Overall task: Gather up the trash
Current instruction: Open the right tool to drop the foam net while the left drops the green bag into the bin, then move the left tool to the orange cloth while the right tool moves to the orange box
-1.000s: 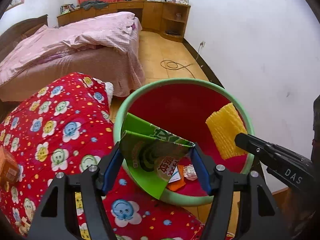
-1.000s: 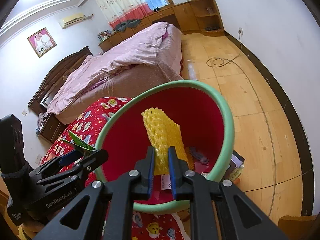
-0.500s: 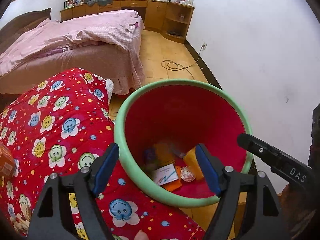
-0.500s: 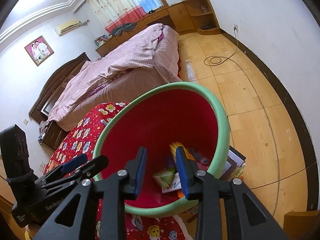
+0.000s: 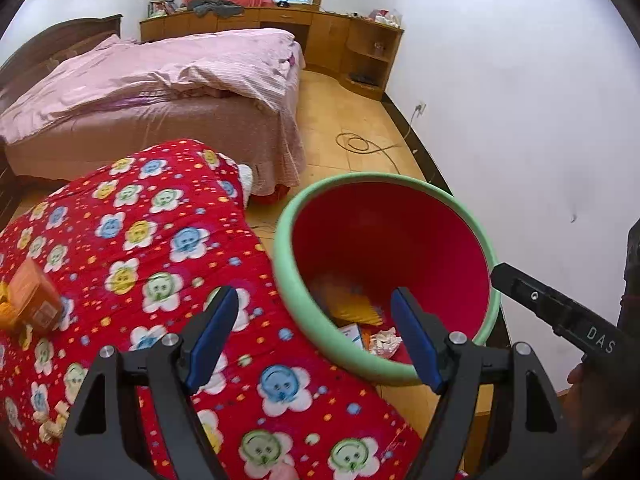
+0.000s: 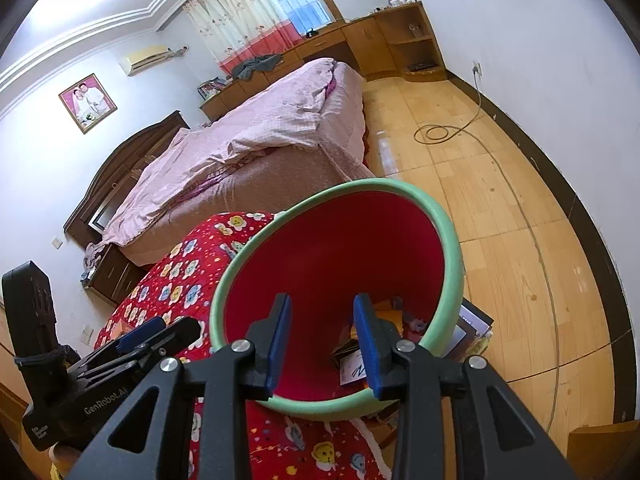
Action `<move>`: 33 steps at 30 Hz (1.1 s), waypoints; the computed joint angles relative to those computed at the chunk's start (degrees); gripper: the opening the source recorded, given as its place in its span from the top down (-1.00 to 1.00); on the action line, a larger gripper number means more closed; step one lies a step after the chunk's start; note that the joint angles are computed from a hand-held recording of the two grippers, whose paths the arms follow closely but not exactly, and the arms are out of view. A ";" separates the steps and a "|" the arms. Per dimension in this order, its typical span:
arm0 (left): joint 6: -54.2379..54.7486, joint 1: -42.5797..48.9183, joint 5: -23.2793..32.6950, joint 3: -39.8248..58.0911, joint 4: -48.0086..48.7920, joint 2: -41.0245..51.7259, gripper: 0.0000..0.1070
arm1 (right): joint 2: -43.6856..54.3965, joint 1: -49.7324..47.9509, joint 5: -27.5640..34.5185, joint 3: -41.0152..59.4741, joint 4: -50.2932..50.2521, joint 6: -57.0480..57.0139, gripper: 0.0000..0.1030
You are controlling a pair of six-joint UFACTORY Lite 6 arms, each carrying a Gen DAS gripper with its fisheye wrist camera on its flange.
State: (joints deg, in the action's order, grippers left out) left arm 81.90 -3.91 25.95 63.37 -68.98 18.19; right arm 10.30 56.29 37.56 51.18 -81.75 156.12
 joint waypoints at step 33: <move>-3.71 34.48 5.47 16.60 11.42 9.09 -0.46 | 38.18 3.86 0.00 60.53 26.14 -45.44 -0.02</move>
